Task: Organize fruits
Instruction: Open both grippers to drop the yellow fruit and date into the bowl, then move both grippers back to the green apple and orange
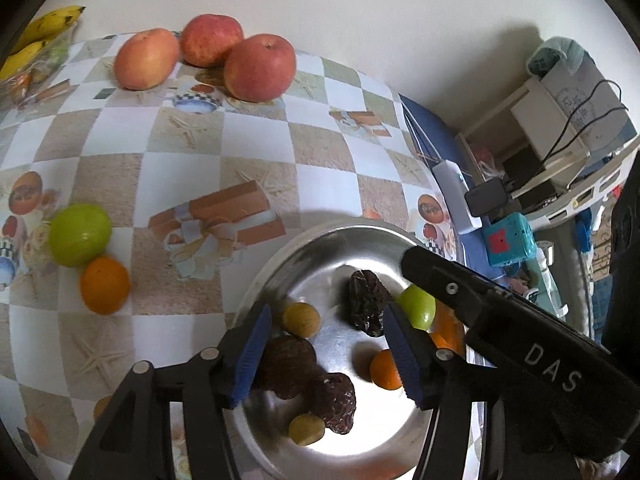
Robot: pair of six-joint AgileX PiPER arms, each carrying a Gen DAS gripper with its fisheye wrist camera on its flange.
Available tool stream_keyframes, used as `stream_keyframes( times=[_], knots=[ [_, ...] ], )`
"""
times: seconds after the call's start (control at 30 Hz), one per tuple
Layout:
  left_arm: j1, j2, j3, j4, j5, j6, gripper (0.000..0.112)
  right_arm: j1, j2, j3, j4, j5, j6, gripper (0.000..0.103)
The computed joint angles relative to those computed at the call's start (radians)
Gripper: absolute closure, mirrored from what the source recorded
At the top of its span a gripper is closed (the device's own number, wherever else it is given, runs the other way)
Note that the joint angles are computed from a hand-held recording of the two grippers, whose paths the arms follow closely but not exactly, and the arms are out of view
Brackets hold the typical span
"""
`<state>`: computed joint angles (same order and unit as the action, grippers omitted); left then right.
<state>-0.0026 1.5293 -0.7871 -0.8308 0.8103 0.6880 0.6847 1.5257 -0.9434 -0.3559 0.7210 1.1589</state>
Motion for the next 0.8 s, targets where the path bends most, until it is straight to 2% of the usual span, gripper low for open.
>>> stream_keyframes(
  times=[0.2, 0.5, 0.8],
  knots=[
    [0.051, -0.02, -0.005, 0.02, 0.039, -0.011, 0.05, 0.003, -0.024, 0.012, -0.006, -0.009, 0.023, 0.057],
    [0.155, -0.007, -0.008, 0.025, 0.058, -0.023, 0.05, 0.006, -0.016, 0.013, 0.01, -0.02, 0.012, 0.057],
    [0.269, 0.014, -0.015, 0.033, 0.041, -0.067, 0.05, 0.024, 0.032, -0.017, 0.034, -0.022, -0.015, 0.058]
  ],
)
